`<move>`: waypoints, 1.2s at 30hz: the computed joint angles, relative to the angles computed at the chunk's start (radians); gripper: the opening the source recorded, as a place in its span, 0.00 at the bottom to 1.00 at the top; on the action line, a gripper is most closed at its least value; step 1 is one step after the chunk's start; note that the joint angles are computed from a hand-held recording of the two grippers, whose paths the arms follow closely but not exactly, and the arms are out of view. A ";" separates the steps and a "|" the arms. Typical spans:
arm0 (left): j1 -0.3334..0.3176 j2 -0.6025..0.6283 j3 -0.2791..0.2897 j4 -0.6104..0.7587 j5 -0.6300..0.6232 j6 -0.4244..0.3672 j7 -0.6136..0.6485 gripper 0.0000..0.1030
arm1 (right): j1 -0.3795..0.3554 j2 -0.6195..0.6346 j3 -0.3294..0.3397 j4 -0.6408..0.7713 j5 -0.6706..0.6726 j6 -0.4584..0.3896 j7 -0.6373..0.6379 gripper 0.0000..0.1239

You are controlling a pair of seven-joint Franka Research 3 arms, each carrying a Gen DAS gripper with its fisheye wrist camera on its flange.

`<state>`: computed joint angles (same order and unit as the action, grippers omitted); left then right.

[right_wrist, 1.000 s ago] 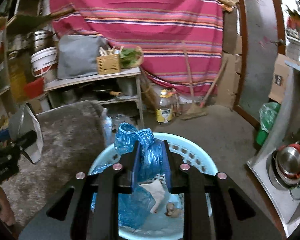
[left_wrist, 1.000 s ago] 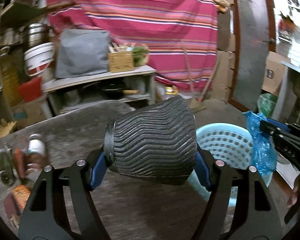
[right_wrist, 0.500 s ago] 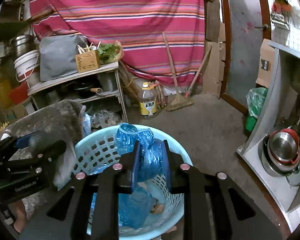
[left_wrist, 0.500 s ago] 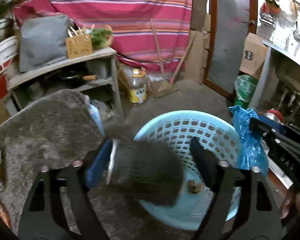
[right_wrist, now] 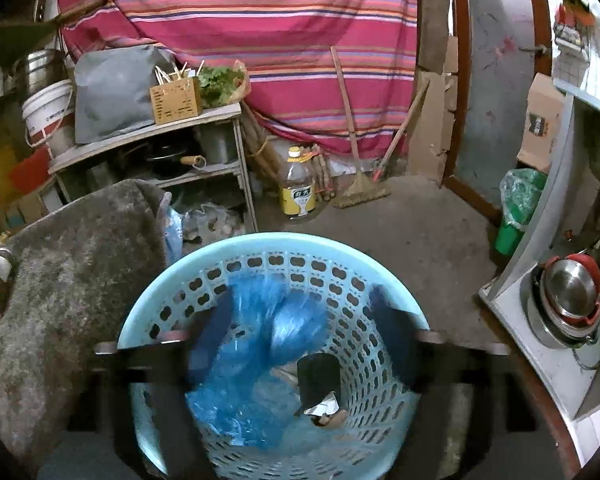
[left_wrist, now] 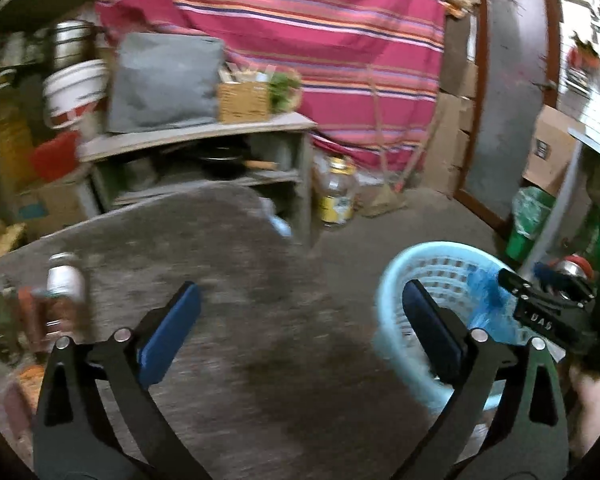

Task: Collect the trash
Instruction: 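Move both open tools back over the trash on the table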

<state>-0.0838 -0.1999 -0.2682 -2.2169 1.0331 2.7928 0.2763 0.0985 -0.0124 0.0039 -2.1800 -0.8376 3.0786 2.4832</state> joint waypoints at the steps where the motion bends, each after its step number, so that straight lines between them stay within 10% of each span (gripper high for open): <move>1: 0.005 -0.039 0.010 -0.035 -0.005 -0.008 0.001 0.95 | 0.007 0.004 0.009 0.017 -0.043 -0.039 0.034 0.60; 19: 0.285 -0.467 0.143 -0.439 -0.180 -0.031 0.193 0.95 | 0.211 0.058 0.089 0.132 -0.199 -0.117 0.153 0.71; 26: 0.322 -0.369 0.229 -0.421 -0.365 0.030 0.336 0.95 | 0.325 0.144 0.071 0.218 -0.088 -0.165 0.038 0.71; 36: 0.427 -0.231 0.114 -0.304 -0.367 0.072 0.340 0.95 | 0.428 0.261 0.020 0.350 0.123 -0.197 -0.117 0.71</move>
<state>0.3432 -0.4308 -0.1541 -2.5210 0.6665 2.8651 0.6161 0.5265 0.2481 0.0238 -1.8297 -0.7147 2.8819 2.3664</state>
